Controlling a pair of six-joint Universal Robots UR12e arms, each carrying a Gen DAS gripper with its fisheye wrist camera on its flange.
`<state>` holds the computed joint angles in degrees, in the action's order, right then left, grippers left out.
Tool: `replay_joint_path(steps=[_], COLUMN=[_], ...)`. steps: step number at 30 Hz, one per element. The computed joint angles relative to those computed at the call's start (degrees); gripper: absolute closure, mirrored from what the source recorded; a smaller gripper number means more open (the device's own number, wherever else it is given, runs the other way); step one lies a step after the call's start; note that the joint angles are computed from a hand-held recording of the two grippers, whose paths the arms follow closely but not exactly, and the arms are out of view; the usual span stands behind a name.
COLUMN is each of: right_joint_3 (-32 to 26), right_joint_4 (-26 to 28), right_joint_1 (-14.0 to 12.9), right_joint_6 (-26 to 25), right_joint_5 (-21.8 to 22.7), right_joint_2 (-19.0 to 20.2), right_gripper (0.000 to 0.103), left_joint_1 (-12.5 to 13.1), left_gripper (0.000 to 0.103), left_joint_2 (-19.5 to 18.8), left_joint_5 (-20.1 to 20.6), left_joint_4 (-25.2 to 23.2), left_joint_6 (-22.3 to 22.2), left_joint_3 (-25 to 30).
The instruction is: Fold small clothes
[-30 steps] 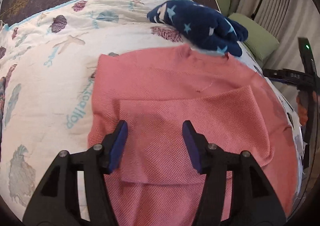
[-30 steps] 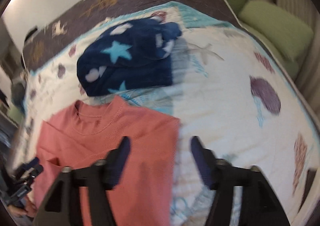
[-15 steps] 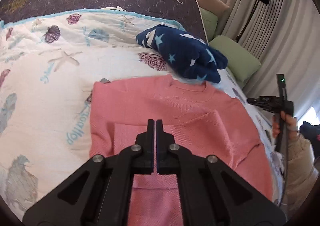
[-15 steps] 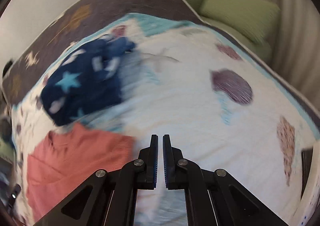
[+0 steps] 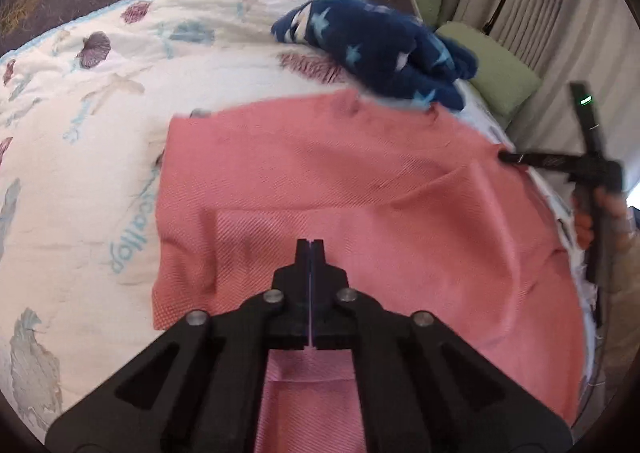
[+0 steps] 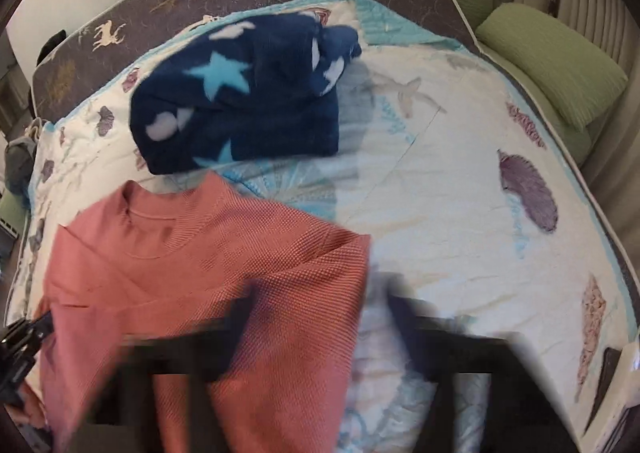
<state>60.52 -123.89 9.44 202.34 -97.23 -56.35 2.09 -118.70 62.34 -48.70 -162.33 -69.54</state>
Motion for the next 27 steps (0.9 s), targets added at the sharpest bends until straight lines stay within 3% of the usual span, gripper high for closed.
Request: replay_joint_path(steps=[1, 4, 6, 7, 8, 9, 11, 13, 14, 15, 16, 18, 23, 27], right_joint_3=[0.4, 3.8, 5.0, 5.9, 6.1, 6.4, 7.0, 7.5, 7.5, 7.6, 7.5, 7.5, 8.8, 9.3], right_joint_4=[-0.3, -6.1, -6.9, -7.2, -6.9, -6.5, -6.7, -6.9, -6.8, -6.8, -6.7, -6.7, -10.4, -12.5], right_joint_1=[-0.1, -0.2, -1.2, -1.8, -2.1, -2.3, -2.5, -2.9, -2.8, -2.7, -2.7, -2.6, -2.6, -2.5], right_joint_6=[1.2, 4.5, 7.2, 8.4, 8.9, 9.4, 10.2, 11.3, 11.5, 11.4, 11.0, 10.8, 11.4, 12.1], right_joint_5=[0.2, -2.3, 0.0, 2.1, 2.8, 2.4, 2.9, 4.3, 4.4, 4.3, 4.0, 3.8, 3.5, 1.1], right_joint_2=[-0.2, -2.0, -2.9, -3.3, -3.5, -3.7, -3.9, -4.0, -4.0, -4.0, -3.9, -3.9, -4.7, -5.2], right_gripper=[0.1, 0.1, 0.1, 0.1, 0.1, 0.1, 0.1, 0.1, 0.1, 0.1, 0.1, 0.1, 0.1, 0.1], left_joint_1=[0.2, 0.4, 0.3, 0.3, 0.1, -0.1, -0.2, 0.1, 0.2, 0.4, 0.4, 1.0, 2.6, 2.2], left_gripper=[0.103, 0.103, 0.095, 0.075, 0.049, 0.039, 0.039, 0.041, 0.055, 0.084, 0.097, 0.097, 0.097, 0.097], left_joint_2=[0.5, 1.4, 0.8, 0.2, -0.5, -1.3, -2.3, -2.8, -2.6, -2.5, -2.5, -2.2, -1.3, -1.6], left_joint_5=[-1.4, -1.8, -0.1, 0.9, 2.8, 5.4, 8.0, 7.2, 6.4, 5.3, 4.8, 1.7, -7.0, -5.5], left_joint_4=[1.7, 5.9, 4.7, 3.1, 1.4, 0.4, -1.1, -1.6, -0.5, -0.9, -1.4, -1.7, 5.0, 8.2], left_joint_6=[0.1, 0.9, 1.5, 1.6, 0.9, -0.5, -2.1, -2.9, -2.8, -2.2, -1.7, -2.3, -9.0, -9.4], left_joint_3=[-0.5, -1.1, 0.2, 1.1, 2.0, 2.7, 3.3, 3.1, 2.5, 2.5, 2.7, 3.0, 2.7, 4.3])
